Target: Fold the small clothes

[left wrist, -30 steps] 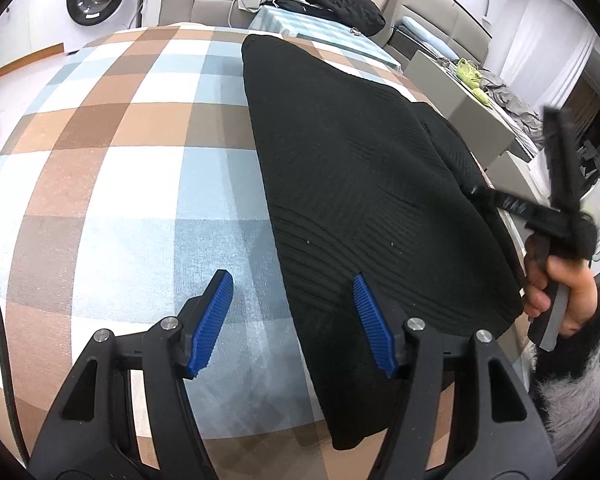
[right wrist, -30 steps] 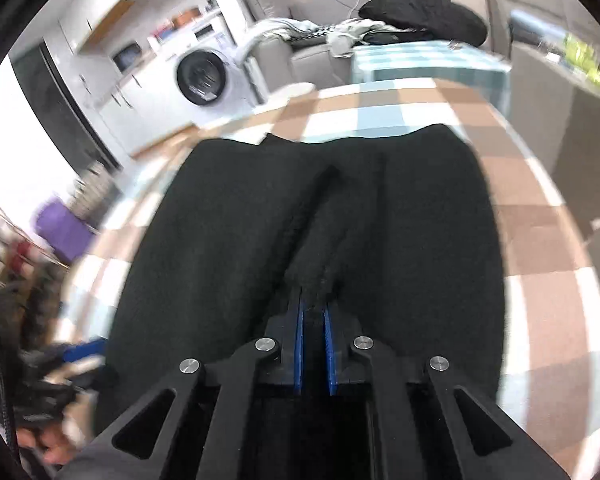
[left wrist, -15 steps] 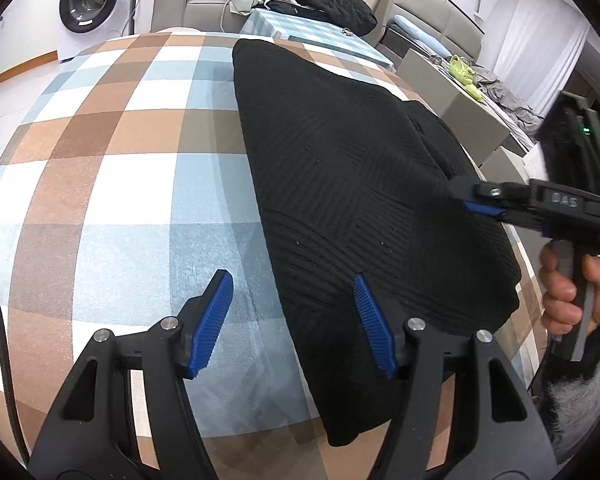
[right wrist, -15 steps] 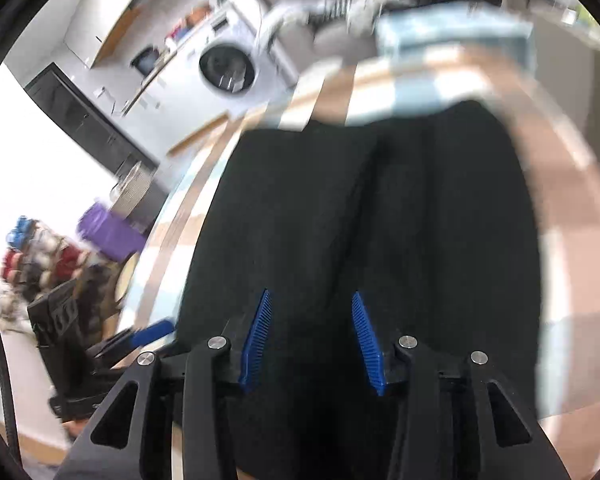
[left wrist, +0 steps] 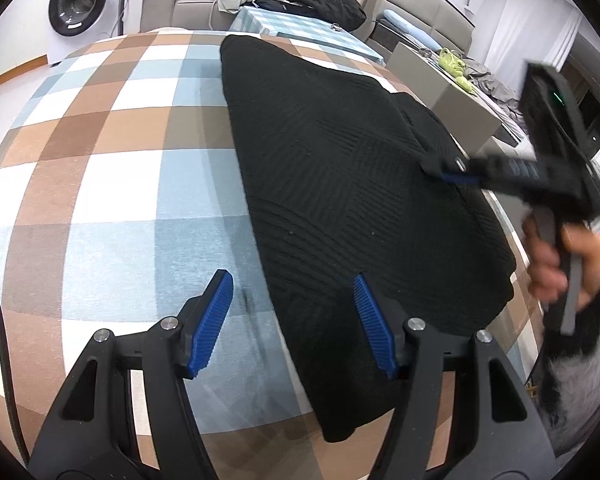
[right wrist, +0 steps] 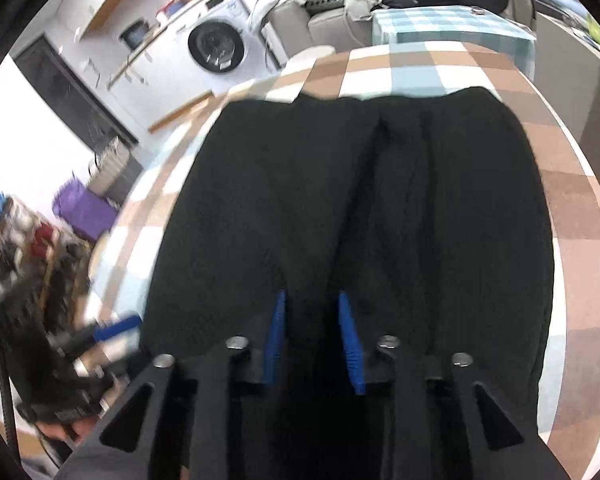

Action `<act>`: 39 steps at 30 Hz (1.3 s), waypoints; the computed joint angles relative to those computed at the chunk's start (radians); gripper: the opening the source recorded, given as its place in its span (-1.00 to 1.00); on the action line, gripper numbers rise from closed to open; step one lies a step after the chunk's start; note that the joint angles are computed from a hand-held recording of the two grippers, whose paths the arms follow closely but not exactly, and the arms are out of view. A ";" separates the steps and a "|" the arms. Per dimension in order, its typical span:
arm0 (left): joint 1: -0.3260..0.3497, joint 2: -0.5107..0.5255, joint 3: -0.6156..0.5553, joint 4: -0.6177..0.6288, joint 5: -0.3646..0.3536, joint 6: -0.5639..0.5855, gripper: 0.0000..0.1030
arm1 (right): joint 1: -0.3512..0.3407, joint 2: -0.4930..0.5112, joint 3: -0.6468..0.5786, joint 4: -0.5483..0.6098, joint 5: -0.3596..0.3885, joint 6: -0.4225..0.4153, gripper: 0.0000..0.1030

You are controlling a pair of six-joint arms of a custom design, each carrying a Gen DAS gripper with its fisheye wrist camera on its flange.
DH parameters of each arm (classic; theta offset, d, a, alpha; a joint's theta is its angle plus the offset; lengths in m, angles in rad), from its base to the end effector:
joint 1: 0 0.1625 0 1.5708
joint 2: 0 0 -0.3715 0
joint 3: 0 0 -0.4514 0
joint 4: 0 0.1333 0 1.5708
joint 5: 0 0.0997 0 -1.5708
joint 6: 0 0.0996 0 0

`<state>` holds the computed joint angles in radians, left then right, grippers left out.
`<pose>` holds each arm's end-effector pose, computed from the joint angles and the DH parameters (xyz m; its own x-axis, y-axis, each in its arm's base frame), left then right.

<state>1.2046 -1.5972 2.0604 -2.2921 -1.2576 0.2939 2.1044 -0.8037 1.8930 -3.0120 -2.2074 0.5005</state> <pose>-0.0312 -0.5392 0.2660 -0.7768 0.5173 -0.3591 0.5968 0.7866 -0.1580 0.3629 -0.4686 -0.0109 -0.9280 0.1838 0.3242 -0.0367 0.8207 -0.5702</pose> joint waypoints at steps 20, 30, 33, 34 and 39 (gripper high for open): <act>-0.003 -0.021 0.005 0.013 0.015 -0.036 0.16 | -0.062 -0.052 0.046 -0.072 0.118 0.055 -0.54; -0.064 -0.117 0.092 0.062 0.041 0.042 0.23 | 0.077 -0.100 0.220 -0.111 0.091 0.059 -0.50; -0.075 -0.136 0.123 0.068 0.087 0.048 0.23 | 0.079 -0.101 0.219 -0.104 0.061 0.049 -0.50; -0.070 -0.142 0.122 0.082 0.079 0.050 0.23 | 0.092 -0.110 0.227 -0.127 0.031 0.045 -0.44; -0.023 -0.083 0.056 0.043 0.002 -0.018 0.23 | 0.084 -0.140 0.257 -0.153 -0.028 0.065 -0.12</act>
<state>1.1815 -1.6805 2.1161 -2.2489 -1.2551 0.2762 2.1880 -0.9440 2.1502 -3.1646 -2.2357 0.5652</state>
